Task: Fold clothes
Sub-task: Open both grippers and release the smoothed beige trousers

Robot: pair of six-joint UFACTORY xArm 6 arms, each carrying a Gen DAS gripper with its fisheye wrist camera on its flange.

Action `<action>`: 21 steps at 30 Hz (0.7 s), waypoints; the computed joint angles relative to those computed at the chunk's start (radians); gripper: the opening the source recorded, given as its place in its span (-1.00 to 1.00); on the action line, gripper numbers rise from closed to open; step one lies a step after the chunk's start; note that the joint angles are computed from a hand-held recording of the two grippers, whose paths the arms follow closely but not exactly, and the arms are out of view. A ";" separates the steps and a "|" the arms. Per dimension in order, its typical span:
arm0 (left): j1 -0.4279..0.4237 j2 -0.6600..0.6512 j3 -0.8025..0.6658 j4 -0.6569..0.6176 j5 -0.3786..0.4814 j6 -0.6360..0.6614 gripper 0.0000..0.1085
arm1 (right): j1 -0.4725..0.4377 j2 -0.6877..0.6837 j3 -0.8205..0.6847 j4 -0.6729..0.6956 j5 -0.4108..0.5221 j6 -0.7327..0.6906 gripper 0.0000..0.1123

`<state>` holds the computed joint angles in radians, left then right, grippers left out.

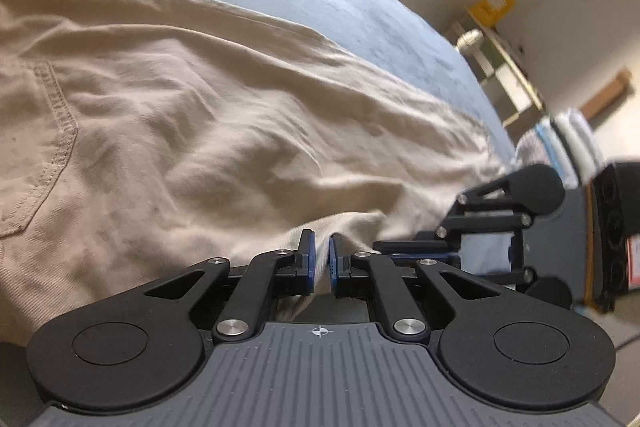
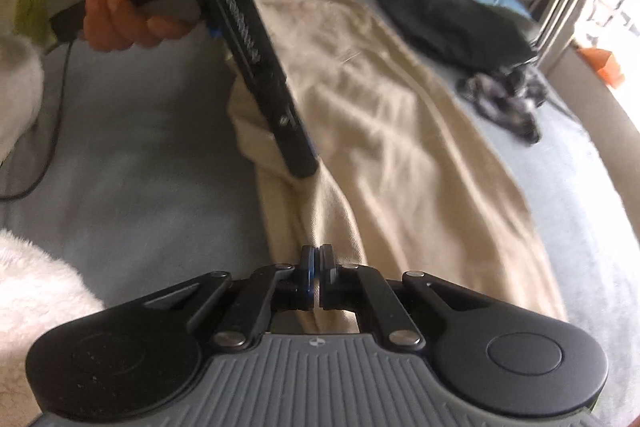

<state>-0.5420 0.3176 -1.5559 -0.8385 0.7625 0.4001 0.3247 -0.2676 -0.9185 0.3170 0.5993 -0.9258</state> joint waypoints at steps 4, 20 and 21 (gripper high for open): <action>-0.009 -0.038 0.026 0.061 -0.002 0.032 -0.88 | -0.018 -0.009 -0.020 0.053 0.058 0.021 -0.99; 0.007 -0.134 0.139 0.030 -0.067 -0.024 -0.84 | -0.053 -0.010 -0.068 0.041 0.193 0.161 -0.98; 0.006 -0.134 0.137 0.028 -0.071 -0.025 -0.84 | -0.045 -0.016 -0.064 0.009 0.201 0.178 -0.96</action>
